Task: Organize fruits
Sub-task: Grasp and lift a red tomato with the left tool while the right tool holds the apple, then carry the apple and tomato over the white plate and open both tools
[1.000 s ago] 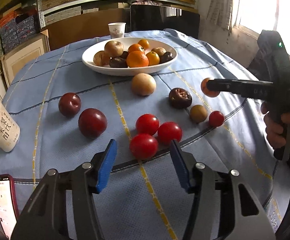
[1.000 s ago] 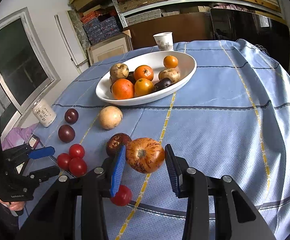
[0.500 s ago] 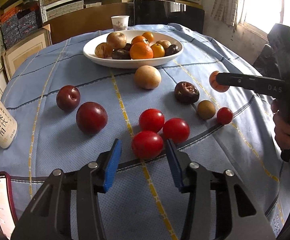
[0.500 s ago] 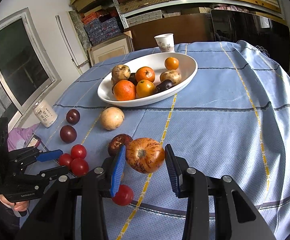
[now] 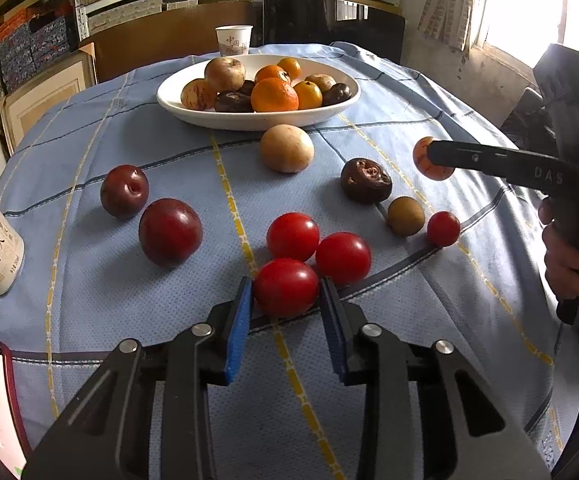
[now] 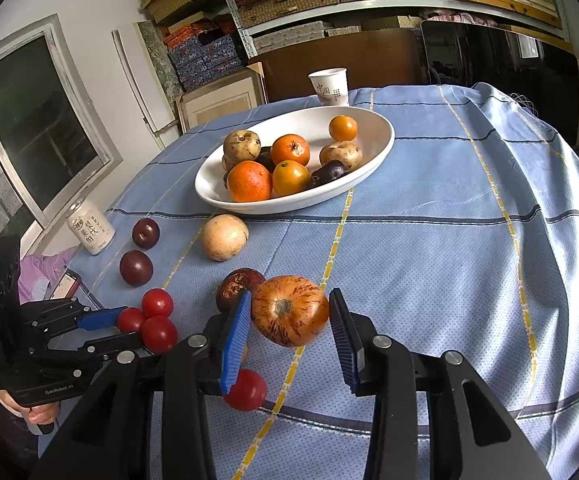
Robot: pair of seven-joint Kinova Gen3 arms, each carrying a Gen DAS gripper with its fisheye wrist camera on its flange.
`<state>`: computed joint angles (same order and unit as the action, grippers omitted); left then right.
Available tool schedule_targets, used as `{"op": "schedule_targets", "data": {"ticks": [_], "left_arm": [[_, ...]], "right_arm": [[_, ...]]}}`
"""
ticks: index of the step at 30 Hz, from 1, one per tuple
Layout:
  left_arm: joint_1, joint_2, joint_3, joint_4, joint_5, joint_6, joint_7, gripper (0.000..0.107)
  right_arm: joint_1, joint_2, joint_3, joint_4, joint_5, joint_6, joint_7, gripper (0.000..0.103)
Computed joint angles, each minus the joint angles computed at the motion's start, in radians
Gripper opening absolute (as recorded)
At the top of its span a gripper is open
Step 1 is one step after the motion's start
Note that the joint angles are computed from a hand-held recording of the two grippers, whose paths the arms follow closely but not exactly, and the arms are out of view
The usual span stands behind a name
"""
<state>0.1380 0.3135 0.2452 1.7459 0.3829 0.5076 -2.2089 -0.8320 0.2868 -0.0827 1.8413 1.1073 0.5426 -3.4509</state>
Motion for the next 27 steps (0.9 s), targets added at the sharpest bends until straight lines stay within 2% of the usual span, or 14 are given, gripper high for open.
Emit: {"op": "schedule_targets", "data": {"ticks": [2,5,7,11,15,18,23,24,27], "left_arm": [[0.008,-0.001,-0.010,0.001,0.005,-0.001,0.001,0.033],[0.063,-0.005,-0.082,-0.001,0.057,0.010,-0.042,0.033],[0.045,-0.012,-0.071,0.006,0.086,0.006,-0.071,0.033],[0.021,-0.026,-0.088,0.007,0.212,0.042,-0.162,0.033],[0.026,-0.022,-0.122,-0.047,0.261,0.107,-0.163,0.033],[0.040,-0.008,-0.133,-0.116,0.236,0.131,-0.121,0.033],[0.125,0.074,-0.207,-0.348,0.108,0.196,0.080,0.033],[0.133,0.097,-0.209,-0.394,0.081,0.199,0.121,0.033],[0.116,0.183,-0.150,-0.533,-0.018,0.185,0.243,0.033]], "right_arm": [[-0.002,0.001,0.000,0.000,0.003,0.004,-0.002,0.040],[-0.003,-0.001,-0.001,0.000,0.006,0.008,-0.004,0.040],[-0.008,-0.005,0.000,0.003,0.022,0.015,-0.018,0.040],[-0.003,-0.012,-0.008,0.007,0.043,0.029,-0.029,0.040],[0.043,-0.026,-0.020,-0.002,0.003,-0.015,0.038,0.040],[0.065,-0.024,-0.011,-0.044,-0.034,-0.023,0.129,0.040],[0.091,0.006,0.032,-0.126,-0.046,-0.043,0.209,0.040],[0.094,0.020,0.048,-0.145,-0.041,-0.056,0.204,0.040],[0.097,0.069,0.085,-0.210,-0.062,-0.057,0.229,0.040]]}}
